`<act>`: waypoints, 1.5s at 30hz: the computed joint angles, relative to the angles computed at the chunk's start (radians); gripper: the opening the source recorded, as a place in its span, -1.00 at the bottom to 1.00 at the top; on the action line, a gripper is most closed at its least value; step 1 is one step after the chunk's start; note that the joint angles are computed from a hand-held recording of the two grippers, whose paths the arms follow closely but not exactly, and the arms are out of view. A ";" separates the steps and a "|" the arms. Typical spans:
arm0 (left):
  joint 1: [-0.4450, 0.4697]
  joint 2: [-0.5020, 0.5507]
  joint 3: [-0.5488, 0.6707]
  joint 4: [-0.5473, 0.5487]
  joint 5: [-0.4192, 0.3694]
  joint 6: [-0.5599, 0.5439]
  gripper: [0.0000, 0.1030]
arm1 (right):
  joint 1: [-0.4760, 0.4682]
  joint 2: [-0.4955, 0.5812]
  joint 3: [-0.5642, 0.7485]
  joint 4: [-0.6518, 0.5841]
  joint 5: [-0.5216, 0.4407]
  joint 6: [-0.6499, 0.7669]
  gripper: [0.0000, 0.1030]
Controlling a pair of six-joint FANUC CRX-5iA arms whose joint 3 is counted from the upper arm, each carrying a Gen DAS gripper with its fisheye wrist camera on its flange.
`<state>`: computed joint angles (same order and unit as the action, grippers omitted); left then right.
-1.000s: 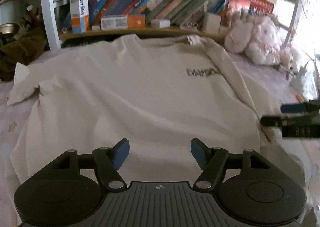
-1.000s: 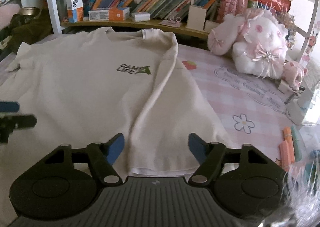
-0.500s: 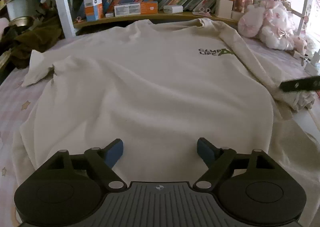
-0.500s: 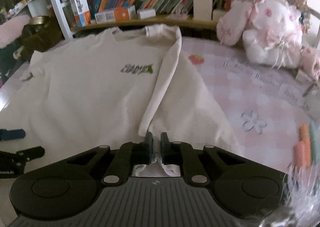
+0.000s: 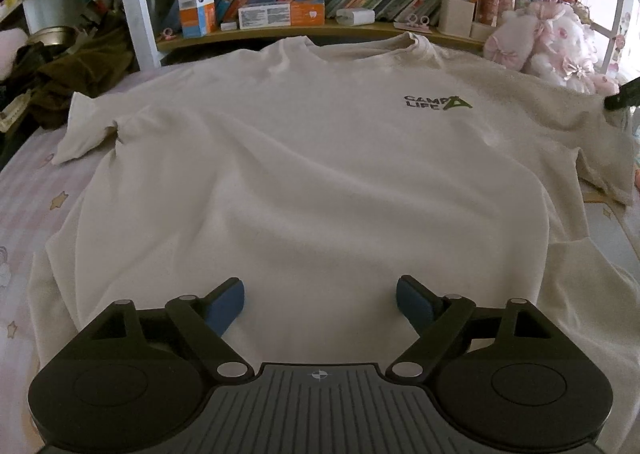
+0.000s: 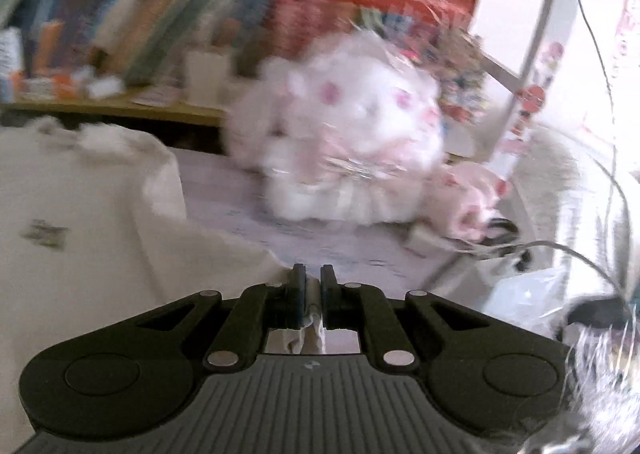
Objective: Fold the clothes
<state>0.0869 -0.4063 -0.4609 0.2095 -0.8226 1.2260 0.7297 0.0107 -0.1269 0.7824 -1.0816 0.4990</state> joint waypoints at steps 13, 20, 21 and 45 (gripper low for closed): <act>0.009 0.014 0.009 0.016 -0.012 -0.027 0.81 | -0.007 -0.068 -0.040 -0.038 -0.018 -0.196 -0.28; 0.015 0.019 0.012 0.027 -0.022 -0.047 0.83 | 0.032 -0.004 0.032 -0.192 -0.101 -0.137 -0.20; 0.016 0.019 0.012 0.028 -0.023 -0.049 0.83 | 0.032 0.002 0.035 -0.208 -0.105 -0.139 -0.21; 0.080 -0.004 0.007 0.138 -0.109 -0.204 0.83 | -0.007 0.054 0.014 -0.045 -0.069 -0.083 -0.43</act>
